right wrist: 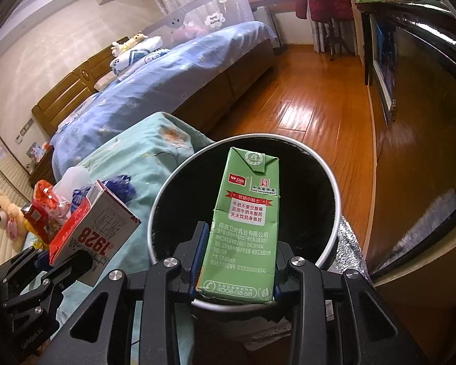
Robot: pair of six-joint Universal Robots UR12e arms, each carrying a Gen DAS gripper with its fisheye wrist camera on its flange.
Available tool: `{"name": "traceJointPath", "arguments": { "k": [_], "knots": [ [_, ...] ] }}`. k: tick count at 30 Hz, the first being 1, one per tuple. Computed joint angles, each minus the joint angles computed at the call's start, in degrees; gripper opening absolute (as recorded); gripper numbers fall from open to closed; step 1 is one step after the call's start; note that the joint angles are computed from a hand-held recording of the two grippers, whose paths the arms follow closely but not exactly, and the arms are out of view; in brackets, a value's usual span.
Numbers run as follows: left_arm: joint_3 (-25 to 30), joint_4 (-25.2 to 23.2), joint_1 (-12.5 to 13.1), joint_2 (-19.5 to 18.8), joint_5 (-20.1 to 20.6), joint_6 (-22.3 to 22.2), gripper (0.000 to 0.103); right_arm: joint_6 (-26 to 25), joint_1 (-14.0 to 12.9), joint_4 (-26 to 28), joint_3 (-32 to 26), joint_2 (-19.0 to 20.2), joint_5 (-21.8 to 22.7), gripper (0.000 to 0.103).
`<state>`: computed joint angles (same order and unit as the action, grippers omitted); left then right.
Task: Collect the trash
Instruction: 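Carry both juice boxes over the trash bin with both tools, then open both tools to drop the juice boxes into the bin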
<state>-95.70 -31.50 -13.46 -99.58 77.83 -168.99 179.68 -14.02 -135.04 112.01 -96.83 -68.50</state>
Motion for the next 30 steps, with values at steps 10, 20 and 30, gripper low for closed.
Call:
{"name": "traceJointPath", "arguments": {
  "k": [10,20,30],
  "knots": [
    [4.36,-2.40,-1.13,-3.68,0.04,-0.02,0.031,-1.12,-0.42,1.96,-1.98,2.00,0.36,0.034],
    [7.31,-4.21,-2.15,-6.24,1.04,-0.61,0.031,-1.00,-0.70,3.25,-2.84,3.08,0.13,0.034],
    [7.30,-3.65,-2.45,-6.42,1.39,-0.71,0.033,0.11,-0.77,2.39,-2.89,3.10,-1.42,0.038]
  ]
}}
